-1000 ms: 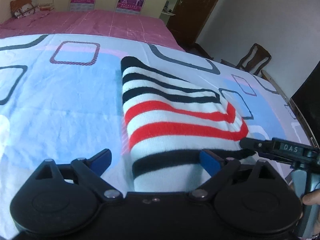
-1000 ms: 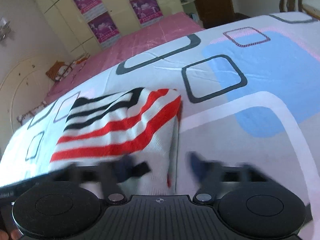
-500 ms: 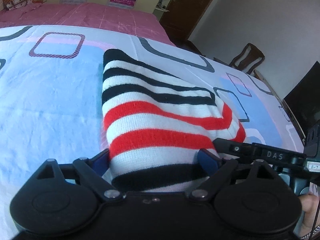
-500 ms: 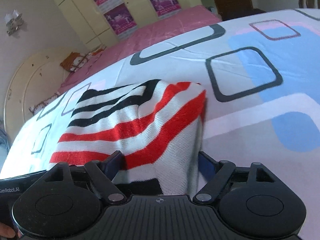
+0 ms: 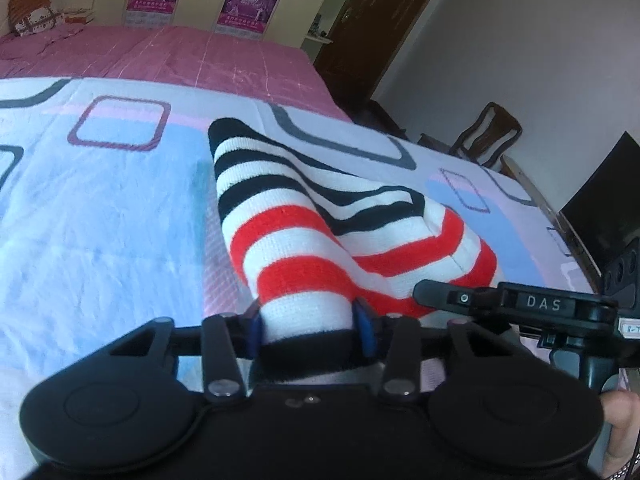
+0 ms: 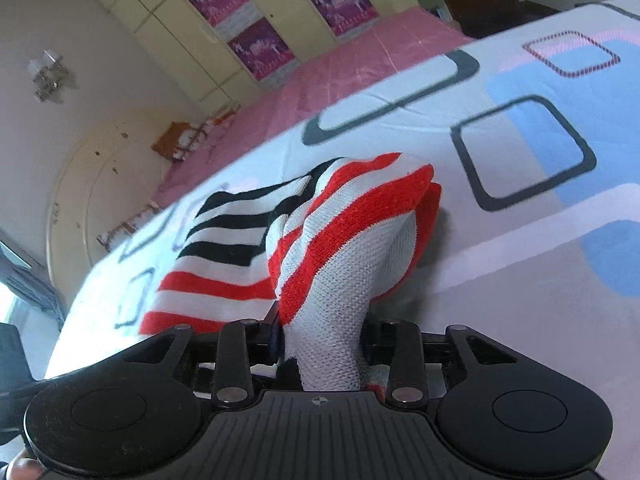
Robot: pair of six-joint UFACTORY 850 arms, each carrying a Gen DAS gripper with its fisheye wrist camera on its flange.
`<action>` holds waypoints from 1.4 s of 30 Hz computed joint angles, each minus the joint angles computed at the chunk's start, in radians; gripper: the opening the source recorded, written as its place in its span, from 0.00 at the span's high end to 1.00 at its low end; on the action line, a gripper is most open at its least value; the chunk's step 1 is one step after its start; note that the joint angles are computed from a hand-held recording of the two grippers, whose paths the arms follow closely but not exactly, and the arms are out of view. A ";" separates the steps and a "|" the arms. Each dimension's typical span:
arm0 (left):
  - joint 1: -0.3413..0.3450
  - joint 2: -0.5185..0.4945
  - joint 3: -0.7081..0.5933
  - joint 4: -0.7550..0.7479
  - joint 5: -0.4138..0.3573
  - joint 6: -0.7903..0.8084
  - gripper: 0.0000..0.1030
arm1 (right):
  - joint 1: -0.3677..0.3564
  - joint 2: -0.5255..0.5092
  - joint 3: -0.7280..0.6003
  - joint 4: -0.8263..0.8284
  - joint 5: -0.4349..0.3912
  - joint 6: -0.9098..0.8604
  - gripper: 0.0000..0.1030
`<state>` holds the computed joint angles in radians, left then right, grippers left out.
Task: Fold small clothes
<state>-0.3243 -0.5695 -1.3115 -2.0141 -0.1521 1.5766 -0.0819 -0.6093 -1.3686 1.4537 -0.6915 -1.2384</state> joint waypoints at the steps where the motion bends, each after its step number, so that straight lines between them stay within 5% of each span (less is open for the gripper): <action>1: 0.002 0.011 0.011 -0.032 0.001 0.037 0.60 | 0.002 0.010 0.008 0.006 -0.008 -0.003 0.66; 12: 0.112 0.213 0.206 0.014 -0.016 0.070 0.60 | 0.136 0.114 0.097 0.099 0.007 -0.008 0.66; 21: 0.371 0.336 0.356 0.223 -0.190 0.030 0.60 | 0.377 0.139 0.113 0.297 0.173 -0.019 0.66; 31: 0.614 0.304 0.338 0.454 -0.263 -0.047 0.60 | 0.551 -0.030 -0.083 0.294 0.232 0.109 0.66; 39: 0.671 0.225 0.324 0.403 -0.327 0.068 0.55 | 0.567 -0.094 -0.161 0.133 0.279 0.250 0.64; 42: 0.680 0.220 0.319 0.409 -0.334 0.080 0.51 | 0.574 -0.086 -0.160 0.084 0.322 0.308 0.55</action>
